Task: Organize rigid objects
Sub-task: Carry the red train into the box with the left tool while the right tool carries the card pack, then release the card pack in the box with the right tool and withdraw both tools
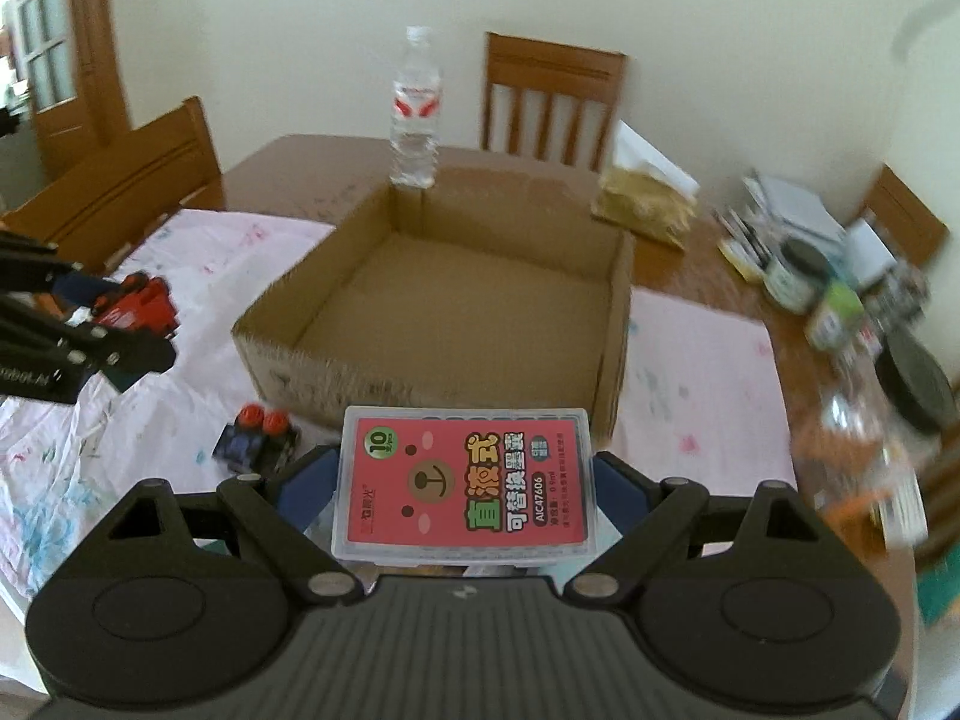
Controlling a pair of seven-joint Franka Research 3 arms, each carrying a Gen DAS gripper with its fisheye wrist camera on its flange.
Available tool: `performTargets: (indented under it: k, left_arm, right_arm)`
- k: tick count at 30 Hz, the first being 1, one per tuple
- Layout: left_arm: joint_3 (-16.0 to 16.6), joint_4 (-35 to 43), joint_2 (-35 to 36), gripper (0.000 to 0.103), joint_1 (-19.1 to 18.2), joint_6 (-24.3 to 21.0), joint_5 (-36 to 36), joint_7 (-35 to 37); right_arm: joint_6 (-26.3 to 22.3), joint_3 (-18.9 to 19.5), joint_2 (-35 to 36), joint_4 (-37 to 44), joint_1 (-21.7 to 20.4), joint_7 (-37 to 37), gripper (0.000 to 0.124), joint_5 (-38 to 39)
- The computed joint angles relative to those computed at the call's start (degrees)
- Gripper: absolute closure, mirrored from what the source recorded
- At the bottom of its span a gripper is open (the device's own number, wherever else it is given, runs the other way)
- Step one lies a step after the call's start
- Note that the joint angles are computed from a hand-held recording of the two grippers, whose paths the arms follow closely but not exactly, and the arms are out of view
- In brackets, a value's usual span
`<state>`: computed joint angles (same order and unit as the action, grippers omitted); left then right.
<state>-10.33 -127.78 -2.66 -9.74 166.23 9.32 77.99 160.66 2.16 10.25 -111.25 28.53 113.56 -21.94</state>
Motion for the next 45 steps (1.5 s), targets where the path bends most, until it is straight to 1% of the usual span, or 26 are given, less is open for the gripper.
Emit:
performTargets:
  k: [1,4,8,9,11,13,19,21,22,23,24,25,26,27,28,29,31,33,37,40,42,45]
  left_arm:
    - [-0.4,2.1,1.5,0.054,0.4,-0.5,3.4,-3.7]
    - [-0.4,7.9,6.1,0.054,0.2,-2.4,9.6,-10.5]
    - [0.6,15.7,12.6,0.054,-1.4,-4.5,15.0,-15.3]
    - [0.7,17.5,14.2,0.054,-1.5,-4.9,15.3,-15.3]
    - [1.3,22.6,18.2,0.054,-2.4,-7.8,15.8,-16.9]
    - [1.5,25.9,21.0,0.054,-2.7,-8.6,15.9,-16.8]
    - [4.7,37.5,29.9,0.054,-5.6,-12.9,19.8,-19.8]
    - [5.9,40.6,32.4,0.053,-6.0,-12.3,20.6,-22.0]
    - [7.3,41.2,33.1,0.049,-6.7,-10.7,22.1,-24.6]
    - [10.2,41.1,33.5,0.04,-8.4,-8.2,25.3,-29.6]
    - [12.3,41.0,33.5,0.02,-9.7,-7.1,27.7,-33.8]
    - [12.6,41.2,33.6,0.011,-9.8,-7.6,28.5,-35.7]
    - [11.7,40.9,33.2,0.008,-9.0,-8.3,28.1,-36.1]
    - [10.8,39.7,32.4,0.008,-8.1,-7.7,27.7,-36.2]
    - [10.4,37.9,31.2,0.008,-7.6,-6.6,28.0,-36.6]
    - [10.3,36.4,30.1,0.008,-7.5,-6.4,28.7,-37.0]
    - [10.5,33.0,27.5,0.007,-7.8,-7.0,30.8,-38.3]
    - [10.1,30.2,25.2,0.005,-7.7,-7.7,32.4,-39.7]
    - [8.7,24.6,20.3,0.003,-6.4,-8.4,35.1,-42.5]
    - [7.7,20.5,16.6,0.003,-5.8,-9.7,38.1,-45.8]
    - [6.3,17.8,14.1,0.003,-4.9,-11.8,38.1,-46.5]
    - [4.3,13.5,11.0,0.003,-3.3,-12.2,36.3,-47.2]
  right_arm:
    - [0.6,0.7,0.8,0.9,-1.2,-3.4,0.031,2.3]
    - [1.7,1.6,2.9,3.3,-3.1,-11.1,0.031,7.5]
    - [2.4,2.2,5.7,6.5,-4.8,-19.6,0.031,14.8]
    - [2.5,2.3,6.2,7.0,-5.0,-21.2,0.031,16.2]
    - [2.1,2.1,7.1,8.1,-5.1,-23.5,0.031,18.5]
    - [2.1,2.1,8.0,9.0,-5.4,-25.9,0.031,20.6]
    - [1.0,0.7,10.3,11.8,-4.9,-28.2,0.031,23.2]
    - [0.5,0.4,11.1,12.8,-4.9,-28.7,0.031,23.7]
    - [0.3,0.2,11.5,13.2,-4.8,-28.8,0.031,23.7]
    - [0.2,-0.1,11.8,13.5,-4.6,-28.7,0.031,23.7]
    - [-0.1,-0.2,12.3,14.2,-4.6,-28.7,0.031,23.7]
    - [-0.5,-0.2,12.7,14.7,-4.6,-28.8,0.031,23.9]
    - [-0.8,-0.3,13.1,15.3,-4.7,-28.9,0.031,24.0]
    - [-1.1,-0.3,13.5,15.8,-4.6,-29.1,0.031,24.1]
    - [-1.3,-0.2,13.9,16.3,-4.8,-29.5,0.031,24.3]
    - [-1.7,-0.2,14.4,17.1,-4.9,-29.8,0.031,24.4]
    - [-2.6,-0.1,15.7,18.8,-5.0,-30.4,0.031,24.7]
    - [-3.8,0.3,17.3,21.2,-5.3,-31.3,0.031,25.5]
    - [-6.7,0.0,21.0,26.9,-5.1,-31.7,0.031,26.0]
    - [-9.0,-0.2,24.3,32.3,-5.0,-32.0,0.031,26.1]
    - [-11.0,-0.5,27.0,36.8,-4.8,-32.1,0.031,26.0]
    - [-13.3,-1.9,31.7,44.4,-3.8,-30.5,0.03,24.8]
